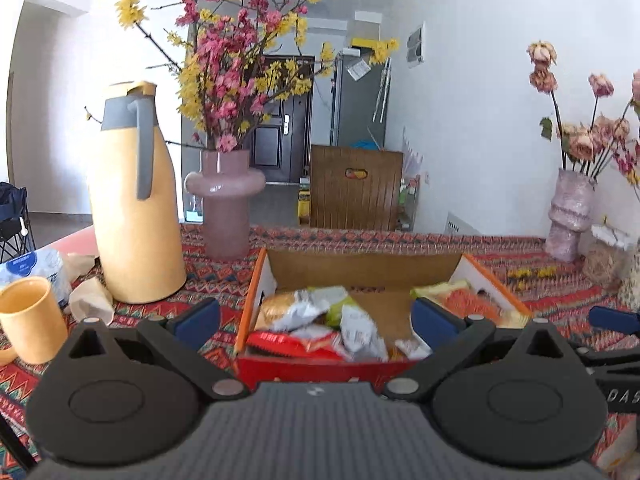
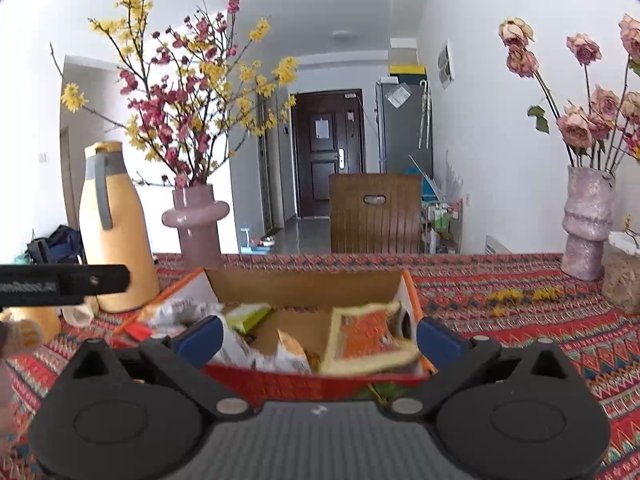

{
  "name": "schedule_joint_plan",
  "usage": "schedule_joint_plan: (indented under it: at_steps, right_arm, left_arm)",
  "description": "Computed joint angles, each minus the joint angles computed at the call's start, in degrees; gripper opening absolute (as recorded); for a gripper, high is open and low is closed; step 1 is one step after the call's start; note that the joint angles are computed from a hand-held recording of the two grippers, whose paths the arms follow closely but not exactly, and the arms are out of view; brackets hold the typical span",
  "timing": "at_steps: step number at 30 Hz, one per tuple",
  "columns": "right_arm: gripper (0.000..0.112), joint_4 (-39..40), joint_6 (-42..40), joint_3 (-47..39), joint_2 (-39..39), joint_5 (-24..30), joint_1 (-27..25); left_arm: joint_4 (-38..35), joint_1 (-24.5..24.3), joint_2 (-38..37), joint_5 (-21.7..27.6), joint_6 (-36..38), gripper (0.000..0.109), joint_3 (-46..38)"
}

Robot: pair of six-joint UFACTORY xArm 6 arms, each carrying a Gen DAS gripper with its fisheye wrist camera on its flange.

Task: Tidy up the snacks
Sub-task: 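Carry both white packets over the box and open both grippers, then move both tools back to the packets lying beside the box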

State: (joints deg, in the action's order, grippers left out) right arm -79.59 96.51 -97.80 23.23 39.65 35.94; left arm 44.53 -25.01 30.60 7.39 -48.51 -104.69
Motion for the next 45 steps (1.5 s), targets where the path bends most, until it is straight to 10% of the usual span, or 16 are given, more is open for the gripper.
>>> schedule_joint_plan:
  at_steps: [34,45]
  right_arm:
    - [0.103,11.3,-2.1,5.3,0.9,-1.9,-0.8]
    - [0.103,24.6,-18.6,-3.6,5.9,2.0,-0.7]
  left_arm:
    - [-17.3,1.6,1.9,-1.0,14.5,0.103,6.7]
    - [-20.4,1.5,1.5,-1.3,16.4,0.103,7.6]
